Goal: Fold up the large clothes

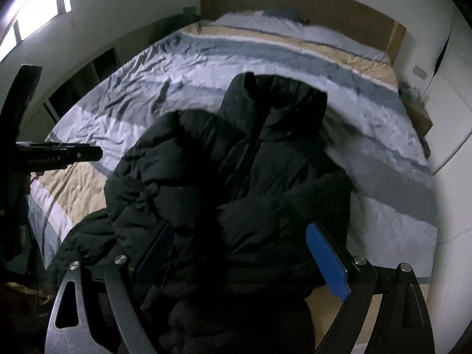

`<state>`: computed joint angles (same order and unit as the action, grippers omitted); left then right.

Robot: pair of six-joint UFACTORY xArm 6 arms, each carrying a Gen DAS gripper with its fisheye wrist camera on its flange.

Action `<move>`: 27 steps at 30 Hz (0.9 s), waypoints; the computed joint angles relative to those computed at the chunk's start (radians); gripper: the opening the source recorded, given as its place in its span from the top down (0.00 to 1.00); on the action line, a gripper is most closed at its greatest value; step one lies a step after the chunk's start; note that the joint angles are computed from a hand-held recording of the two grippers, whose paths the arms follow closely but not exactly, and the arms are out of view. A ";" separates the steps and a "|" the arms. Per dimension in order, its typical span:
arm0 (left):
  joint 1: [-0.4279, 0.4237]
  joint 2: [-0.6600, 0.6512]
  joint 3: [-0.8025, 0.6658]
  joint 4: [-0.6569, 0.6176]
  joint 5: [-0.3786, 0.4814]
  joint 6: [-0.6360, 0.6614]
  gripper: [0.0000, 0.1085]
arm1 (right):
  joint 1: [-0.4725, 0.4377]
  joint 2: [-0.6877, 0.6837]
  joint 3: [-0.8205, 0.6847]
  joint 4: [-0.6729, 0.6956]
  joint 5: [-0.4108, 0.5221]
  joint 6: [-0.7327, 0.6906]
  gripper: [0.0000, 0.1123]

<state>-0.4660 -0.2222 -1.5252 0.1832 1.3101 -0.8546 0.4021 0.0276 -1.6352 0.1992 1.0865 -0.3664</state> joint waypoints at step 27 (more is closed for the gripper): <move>0.205 0.426 -0.338 -0.151 -0.011 0.203 0.53 | -0.099 0.354 -0.323 -0.064 0.019 0.100 0.19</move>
<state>-0.2613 0.2040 -1.8631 0.0321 1.2989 -0.6512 0.3028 0.3812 -1.9585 0.1350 1.1052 -0.2662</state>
